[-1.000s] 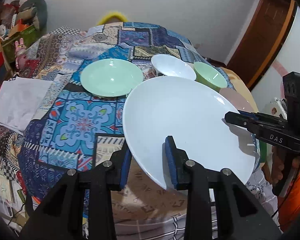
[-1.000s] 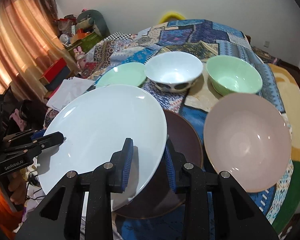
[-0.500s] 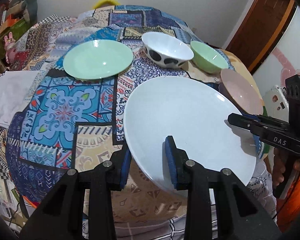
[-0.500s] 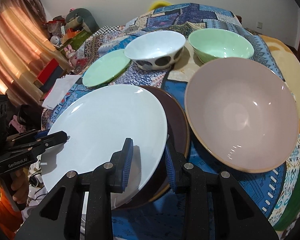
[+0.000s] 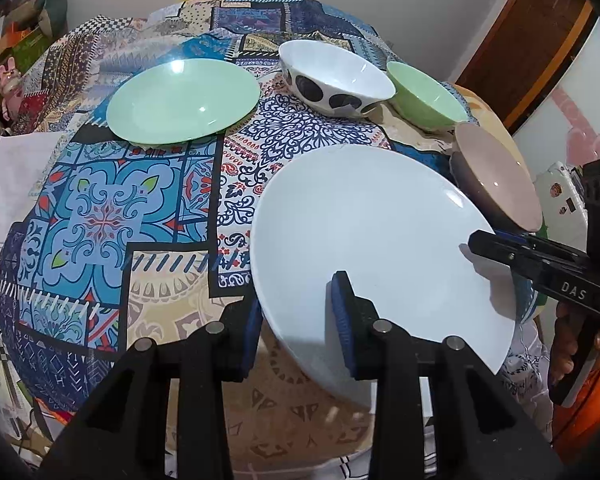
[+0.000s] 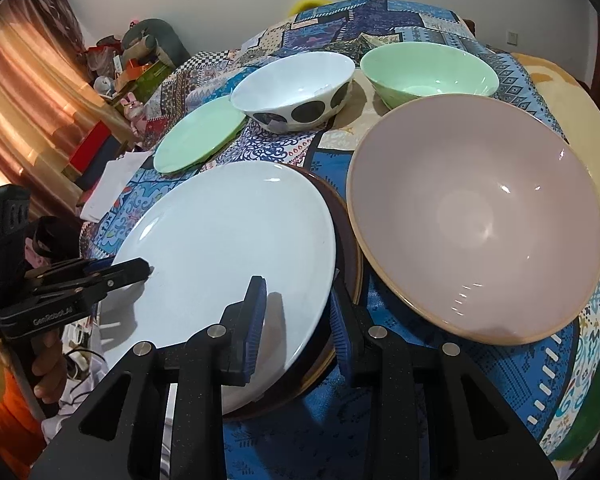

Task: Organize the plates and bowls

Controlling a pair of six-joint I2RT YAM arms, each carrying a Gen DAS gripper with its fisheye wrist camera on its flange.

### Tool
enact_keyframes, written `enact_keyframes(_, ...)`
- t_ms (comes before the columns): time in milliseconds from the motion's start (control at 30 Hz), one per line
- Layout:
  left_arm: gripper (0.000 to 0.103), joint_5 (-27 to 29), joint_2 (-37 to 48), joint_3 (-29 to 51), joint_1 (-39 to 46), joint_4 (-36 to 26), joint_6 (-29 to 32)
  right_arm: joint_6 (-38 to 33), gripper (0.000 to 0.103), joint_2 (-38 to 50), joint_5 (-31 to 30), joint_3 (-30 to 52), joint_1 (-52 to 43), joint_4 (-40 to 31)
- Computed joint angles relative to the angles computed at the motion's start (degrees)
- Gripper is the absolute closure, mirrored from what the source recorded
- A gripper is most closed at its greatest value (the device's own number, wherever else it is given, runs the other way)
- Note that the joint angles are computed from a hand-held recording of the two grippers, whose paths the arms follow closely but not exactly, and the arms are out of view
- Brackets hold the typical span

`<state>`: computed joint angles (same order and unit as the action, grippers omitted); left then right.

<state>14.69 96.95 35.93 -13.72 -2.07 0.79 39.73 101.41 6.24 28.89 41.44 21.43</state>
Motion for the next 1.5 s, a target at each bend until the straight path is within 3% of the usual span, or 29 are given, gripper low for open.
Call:
enact_keyframes(533,0.068,2.2,6.8,5.1,0.7,-0.3,-0.1,1.0,0.074,-1.8,0.0,-1.0,-0.1,-0.8)
enact_keyframes(1033,0.068,1.5,7.0,4.6,0.0,0.7,0.9,2.5,0.072,-5.8,1.7,-2.9,0.7,-2.8)
enact_keyframes(1300,0.067,2.8,2.5,1.9,1.9,1.5,1.9,1.4,0.072,-6.5,7.5,1.8,4.0,-8.0)
enact_keyframes(1500,0.053,3.6,-2.8,0.7,7.5,1.9,2.8,-1.7,0.070,-2.5,7.4,8.5,3.4,-9.7)
